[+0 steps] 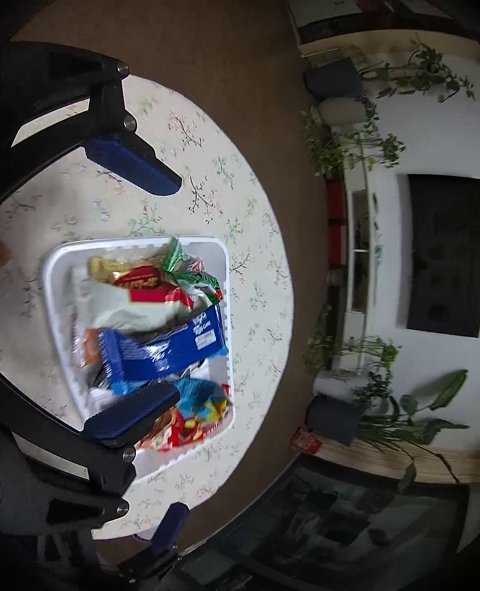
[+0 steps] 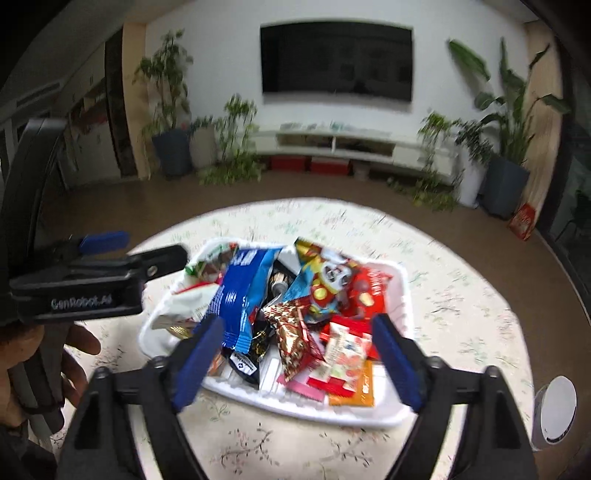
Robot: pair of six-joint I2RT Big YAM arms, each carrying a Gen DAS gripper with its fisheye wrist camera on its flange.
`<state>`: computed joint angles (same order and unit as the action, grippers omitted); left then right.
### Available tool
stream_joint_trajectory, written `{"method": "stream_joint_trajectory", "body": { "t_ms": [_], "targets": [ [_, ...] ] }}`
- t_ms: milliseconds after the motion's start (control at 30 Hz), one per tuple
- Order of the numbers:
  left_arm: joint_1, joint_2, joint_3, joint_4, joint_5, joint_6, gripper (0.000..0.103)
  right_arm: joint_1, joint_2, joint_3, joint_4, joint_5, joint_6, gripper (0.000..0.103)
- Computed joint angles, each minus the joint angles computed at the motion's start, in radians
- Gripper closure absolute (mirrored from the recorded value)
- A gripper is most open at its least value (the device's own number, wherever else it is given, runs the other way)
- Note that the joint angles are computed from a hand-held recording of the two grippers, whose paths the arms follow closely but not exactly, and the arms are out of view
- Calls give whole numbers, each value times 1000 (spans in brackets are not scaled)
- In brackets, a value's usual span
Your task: Organize snacks
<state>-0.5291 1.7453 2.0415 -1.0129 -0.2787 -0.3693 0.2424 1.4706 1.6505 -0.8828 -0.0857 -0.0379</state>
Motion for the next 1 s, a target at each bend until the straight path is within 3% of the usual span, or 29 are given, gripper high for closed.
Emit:
{"method": "stream_joint_trajectory", "body": {
  "t_ms": [100,167,300,367,433,467,533,600,800,900,1000],
  "targets": [
    [-46,-103,-127,51,-6,-10,0,-12,-97,-98,50,-21,30,6],
    [-102,-164,-198,38,-52,-37,0,-15,-161,-165,65,-19,48,6],
    [-243,-229,-268,-35,-337,-132,0,-22,-276,-284,63,-23,87,5],
    [-307,-260,-305,-72,-434,-214,0,-34,-324,-326,46,-28,105,5],
    [-331,-280,-321,-158,-399,-351,0,-38,-365,-347,18,-19,134,5],
    [-330,-280,-310,-222,-343,-413,0,-42,-381,-350,0,-19,144,5],
    [-342,-295,-320,-254,-310,-455,0,-43,-417,-356,-22,-3,150,5],
    [-386,-300,-313,-299,-382,-494,0,-41,-460,-367,-26,12,143,5],
    [-492,-293,-278,-404,-501,-603,0,-32,-556,-386,-62,107,113,5],
    [-522,-267,-221,-476,-523,-625,0,-42,-585,-386,-94,121,118,5],
    [-535,-264,-206,-484,-523,-632,0,-54,-605,-388,-110,124,126,5]
  ]
}}
